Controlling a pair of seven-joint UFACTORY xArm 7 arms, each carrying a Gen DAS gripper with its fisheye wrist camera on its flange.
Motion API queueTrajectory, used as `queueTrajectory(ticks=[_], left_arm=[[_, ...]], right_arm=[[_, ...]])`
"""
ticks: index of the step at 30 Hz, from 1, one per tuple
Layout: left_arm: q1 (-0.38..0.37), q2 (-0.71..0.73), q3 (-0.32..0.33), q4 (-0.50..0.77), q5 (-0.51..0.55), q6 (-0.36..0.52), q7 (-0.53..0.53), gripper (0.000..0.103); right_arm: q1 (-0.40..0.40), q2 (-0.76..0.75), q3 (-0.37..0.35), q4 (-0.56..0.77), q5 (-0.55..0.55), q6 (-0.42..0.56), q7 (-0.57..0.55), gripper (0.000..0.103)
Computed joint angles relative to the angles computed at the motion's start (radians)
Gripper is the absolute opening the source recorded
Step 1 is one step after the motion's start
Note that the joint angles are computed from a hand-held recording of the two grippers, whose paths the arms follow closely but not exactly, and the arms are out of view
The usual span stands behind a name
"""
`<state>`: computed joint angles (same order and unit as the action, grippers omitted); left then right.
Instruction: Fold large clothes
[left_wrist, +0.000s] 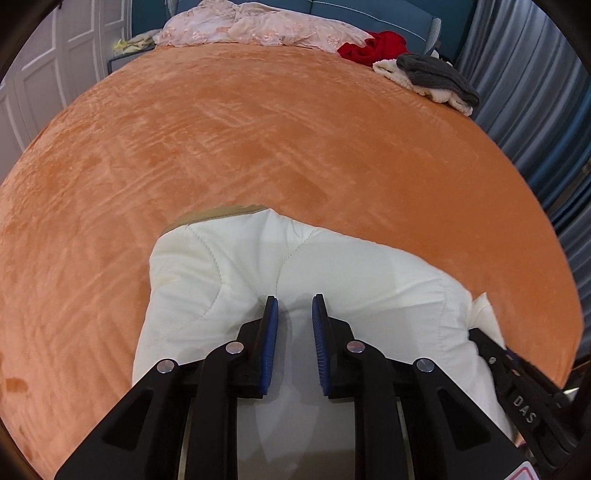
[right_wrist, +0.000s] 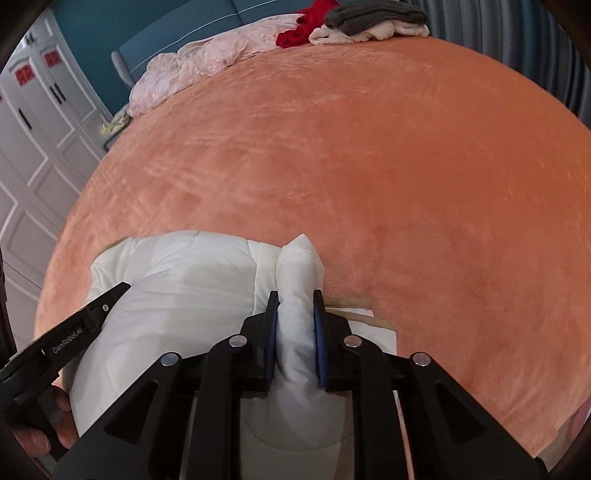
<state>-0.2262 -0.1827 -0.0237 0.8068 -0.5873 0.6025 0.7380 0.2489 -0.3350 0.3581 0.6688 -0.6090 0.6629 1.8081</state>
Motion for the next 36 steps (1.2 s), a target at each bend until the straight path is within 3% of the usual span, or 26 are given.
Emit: queueTrajectory(ticks=[16,20,23,26,29,32,34,36], left_arm=[[-0.035,0.039,-0.022,-0.056,-0.035,-0.188,0.033,0.016],[-0.039,0.034,-0.017,-0.058,-0.035,-0.191,0.033,0.016],[-0.029,0.017,-0.006,-0.045,-0.027,-0.135,0.028,0.017],[-0.012,-0.055,0.019,-0.045,-0.006,-0.034,0.026,0.017],[-0.005,-0.165,0.064,-0.068,-0.018,0.103,0.050,0.017],[-0.001,-0.273,0.089,-0.106,-0.018,0.216,0.048,0.017],[-0.004,-0.336,0.093,-0.140,-0.011,0.265,0.040,0.017],[-0.011,-0.380,0.086,-0.175,-0.005,0.279,0.030,0.017]], right_arm=[[-0.004,0.065,-0.006,0.000,-0.180,-0.018,0.144,0.022],[-0.014,0.030,-0.016,-0.047,-0.231,-0.087,0.217,0.024],[-0.034,-0.080,-0.042,-0.141,-0.214,-0.222,0.266,0.030],[0.009,-0.294,-0.032,-0.236,-0.091,-0.184,0.263,0.036],[0.147,-0.402,-0.085,-0.267,0.075,-0.094,0.099,0.036],[0.242,-0.415,-0.119,-0.286,0.198,-0.099,-0.014,0.036],[0.255,-0.404,-0.098,-0.279,0.237,-0.094,-0.049,0.030],[0.246,-0.384,-0.063,-0.265,0.260,-0.082,-0.072,0.018]])
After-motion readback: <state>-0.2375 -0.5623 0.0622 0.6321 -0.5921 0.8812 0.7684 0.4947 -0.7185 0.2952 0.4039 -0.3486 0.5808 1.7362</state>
